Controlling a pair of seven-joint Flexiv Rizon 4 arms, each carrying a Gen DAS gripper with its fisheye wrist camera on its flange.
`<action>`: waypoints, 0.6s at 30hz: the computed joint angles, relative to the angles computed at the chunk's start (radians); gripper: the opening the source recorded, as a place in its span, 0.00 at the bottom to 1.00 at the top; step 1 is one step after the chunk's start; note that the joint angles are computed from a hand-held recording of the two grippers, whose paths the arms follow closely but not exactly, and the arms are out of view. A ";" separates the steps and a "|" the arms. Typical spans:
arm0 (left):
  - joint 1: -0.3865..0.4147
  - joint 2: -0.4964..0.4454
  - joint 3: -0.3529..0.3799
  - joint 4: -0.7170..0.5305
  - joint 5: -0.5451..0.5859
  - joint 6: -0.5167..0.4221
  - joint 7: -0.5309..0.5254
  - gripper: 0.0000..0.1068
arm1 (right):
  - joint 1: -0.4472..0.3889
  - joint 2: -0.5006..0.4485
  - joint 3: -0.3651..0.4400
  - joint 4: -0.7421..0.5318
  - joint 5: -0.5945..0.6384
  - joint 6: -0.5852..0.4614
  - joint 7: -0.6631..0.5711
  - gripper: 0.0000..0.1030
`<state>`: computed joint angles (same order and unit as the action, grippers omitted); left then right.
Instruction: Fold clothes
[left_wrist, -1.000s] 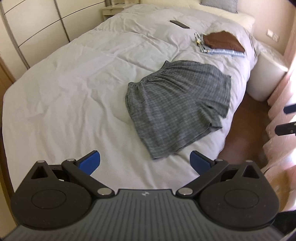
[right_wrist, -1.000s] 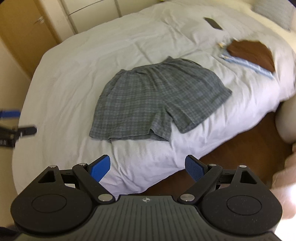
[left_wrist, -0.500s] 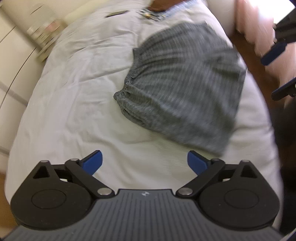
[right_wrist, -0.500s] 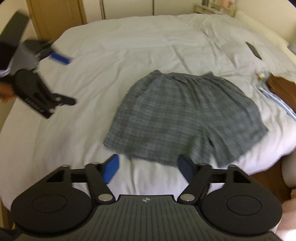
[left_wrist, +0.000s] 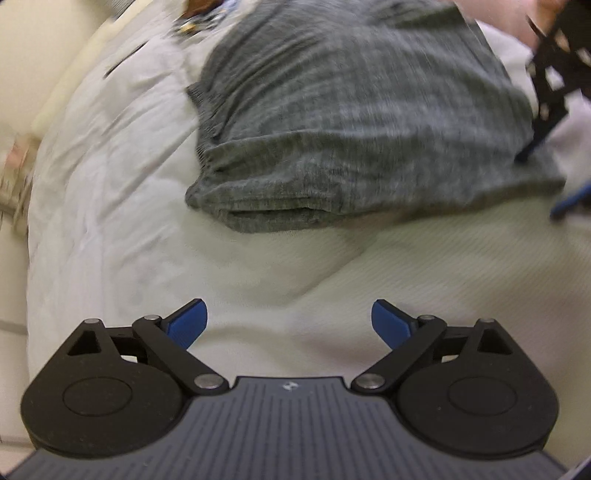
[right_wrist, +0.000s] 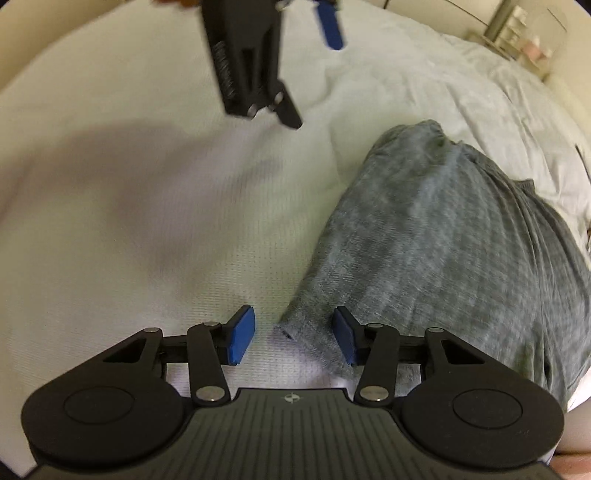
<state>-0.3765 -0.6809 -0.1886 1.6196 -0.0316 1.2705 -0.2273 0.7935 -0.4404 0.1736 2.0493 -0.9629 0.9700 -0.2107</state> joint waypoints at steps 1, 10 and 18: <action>0.013 -0.019 -0.021 -0.016 0.007 0.006 0.043 0.88 | -0.002 0.001 0.000 0.002 0.004 -0.004 -0.002 0.37; 0.087 -0.235 -0.211 -0.194 0.012 0.088 0.489 0.89 | -0.086 0.148 0.006 0.100 0.046 0.132 0.081 0.04; -0.001 -0.281 -0.124 -0.383 -0.038 -0.163 0.656 0.17 | -0.135 0.223 0.050 0.112 0.085 0.103 0.078 0.04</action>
<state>-0.3771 -0.9617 -0.3123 1.2364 -0.0695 1.1078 0.4289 0.6585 -0.2169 0.2232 2.1612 -0.8779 1.0729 -0.1330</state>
